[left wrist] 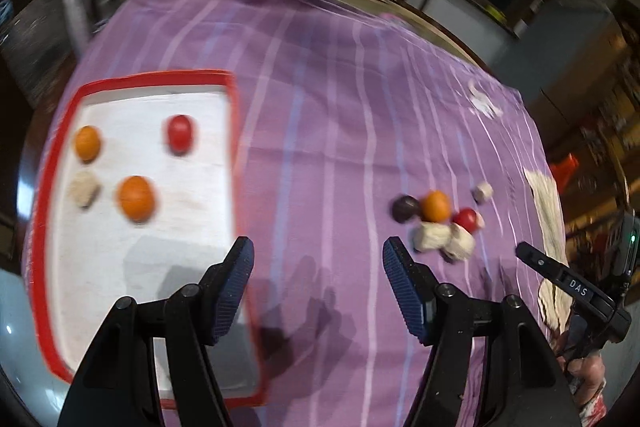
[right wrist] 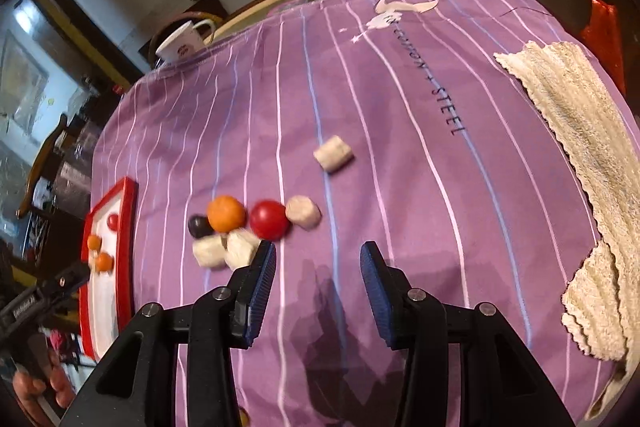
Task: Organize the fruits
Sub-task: 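Return to the table and grasp a white block with each tool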
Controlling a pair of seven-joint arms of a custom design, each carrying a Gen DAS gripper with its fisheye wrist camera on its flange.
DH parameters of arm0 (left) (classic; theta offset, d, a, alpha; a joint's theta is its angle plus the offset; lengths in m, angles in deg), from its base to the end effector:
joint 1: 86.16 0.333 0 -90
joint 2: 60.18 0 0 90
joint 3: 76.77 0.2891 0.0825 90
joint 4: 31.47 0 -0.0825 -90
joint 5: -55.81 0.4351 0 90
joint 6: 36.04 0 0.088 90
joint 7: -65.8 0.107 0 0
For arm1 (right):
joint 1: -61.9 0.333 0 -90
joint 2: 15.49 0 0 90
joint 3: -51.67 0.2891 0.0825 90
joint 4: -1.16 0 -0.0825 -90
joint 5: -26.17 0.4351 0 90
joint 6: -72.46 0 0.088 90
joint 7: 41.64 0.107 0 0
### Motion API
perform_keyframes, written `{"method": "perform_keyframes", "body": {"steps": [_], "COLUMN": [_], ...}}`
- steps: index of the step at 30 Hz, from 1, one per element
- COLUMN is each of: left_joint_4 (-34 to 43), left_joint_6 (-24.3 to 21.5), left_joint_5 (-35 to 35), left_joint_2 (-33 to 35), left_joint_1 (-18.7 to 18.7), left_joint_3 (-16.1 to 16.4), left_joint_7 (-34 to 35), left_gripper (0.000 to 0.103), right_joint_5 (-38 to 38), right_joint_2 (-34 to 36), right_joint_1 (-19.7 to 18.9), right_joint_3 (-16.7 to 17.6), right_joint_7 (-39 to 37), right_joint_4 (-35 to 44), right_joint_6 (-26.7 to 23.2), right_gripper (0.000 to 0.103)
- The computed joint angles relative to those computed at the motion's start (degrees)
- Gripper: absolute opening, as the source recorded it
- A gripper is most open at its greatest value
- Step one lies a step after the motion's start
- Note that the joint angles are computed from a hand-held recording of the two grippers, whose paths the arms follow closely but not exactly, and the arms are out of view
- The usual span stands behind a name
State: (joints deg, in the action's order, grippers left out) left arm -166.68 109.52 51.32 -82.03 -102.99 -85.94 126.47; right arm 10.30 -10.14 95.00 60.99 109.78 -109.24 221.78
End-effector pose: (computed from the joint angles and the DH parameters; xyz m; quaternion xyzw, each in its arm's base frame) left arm 0.4784 -0.2359 0.4890 -0.7143 0.6433 -0.2631 0.0820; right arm 0.4914 0.4537 0.4581 -0.6249 0.7197 -0.0594 0.2966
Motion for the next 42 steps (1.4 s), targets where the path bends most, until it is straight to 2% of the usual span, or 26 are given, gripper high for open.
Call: {"method": "perform_keyframes", "body": {"steps": [4, 9, 11, 15, 19, 22, 24, 25, 27, 29, 32, 34, 38, 41, 42], "left_joint_4": [1.91, 2.15, 2.43, 2.84, 4.47, 5.74, 7.02, 7.79, 9.60, 11.46, 14.57, 15.08, 16.33, 15.99, 15.89], "left_joint_6": [-0.59, -0.77, -1.06, -0.59, -0.93, 0.60, 1.33, 1.52, 2.14, 2.47, 2.26, 4.06, 4.79, 4.65, 4.11], "left_joint_5": [-0.16, 0.66, 1.36, 3.09, 4.09, 3.03, 3.25, 3.67, 3.98, 4.18, 3.75, 2.79, -0.80, -5.39, -6.05], "left_joint_2": [2.43, 3.01, 3.42, 4.59, 7.40, 9.76, 11.51, 12.44, 14.66, 16.92, 20.52, 21.48, 22.83, 22.63, 22.45], "left_joint_1": [-1.21, -1.73, -1.68, -1.65, -1.91, -2.30, -2.33, -2.29, -2.37, -2.36, -2.17, -1.88, -1.20, -0.82, -0.75], "left_joint_3": [-1.22, -2.40, -2.73, -3.31, -3.66, -3.56, -3.84, -4.02, -4.29, -4.59, -5.06, -5.35, -5.67, -5.94, -5.95], "left_joint_7": [0.02, -1.81, -2.80, -3.77, -3.62, -2.43, -1.58, -1.03, 1.02, 3.20, 6.96, 8.96, 14.07, 18.60, 19.77], "left_gripper": [0.066, 0.066, 0.066, 0.066, 0.066, 0.066, 0.066, 0.066, 0.066, 0.066, 0.066, 0.066, 0.066, 0.058, 0.051], "right_joint_5": [3.38, 3.23, 3.62, 4.34, 3.95, 1.53, 1.83, 2.40, 3.56, 5.15, 8.90, 9.70, 10.49, 13.19, 14.12], "right_joint_2": [0.50, 1.57, 3.58, 10.36, 16.17, 19.61, 20.61, 20.74, 20.26, 19.02, 16.85, 15.60, 13.67, 12.31, 11.85], "right_joint_1": [-0.45, -1.03, -1.48, -1.33, 0.23, 2.35, 2.54, 2.37, 2.05, 1.38, -0.07, -0.24, -0.46, -1.45, -1.75], "right_joint_3": [0.39, -0.77, -1.33, -2.58, -4.12, -5.91, -6.20, -6.16, -6.18, -6.01, -5.14, -5.07, -4.80, -4.03, -3.79], "right_joint_7": [-6.12, -7.15, -8.57, -12.78, -15.62, -16.15, -17.18, -17.89, -18.61, -19.20, -20.46, -20.80, -21.15, -21.89, -22.10], "right_joint_4": [-0.46, 0.50, 3.02, 11.93, 19.21, 23.90, 24.98, 24.90, 23.77, 21.59, 18.02, 16.23, 13.69, 11.67, 10.98], "right_joint_6": [0.87, 0.92, 0.54, -3.84, -6.91, -10.02, -10.08, -9.72, -8.57, -6.74, -3.78, -2.66, -1.51, -0.32, 0.08], "right_gripper": [0.048, 0.048, 0.048, 0.048, 0.048, 0.050, 0.047, 0.047, 0.038, 0.033, 0.032, 0.032, 0.032, 0.031, 0.031]}}
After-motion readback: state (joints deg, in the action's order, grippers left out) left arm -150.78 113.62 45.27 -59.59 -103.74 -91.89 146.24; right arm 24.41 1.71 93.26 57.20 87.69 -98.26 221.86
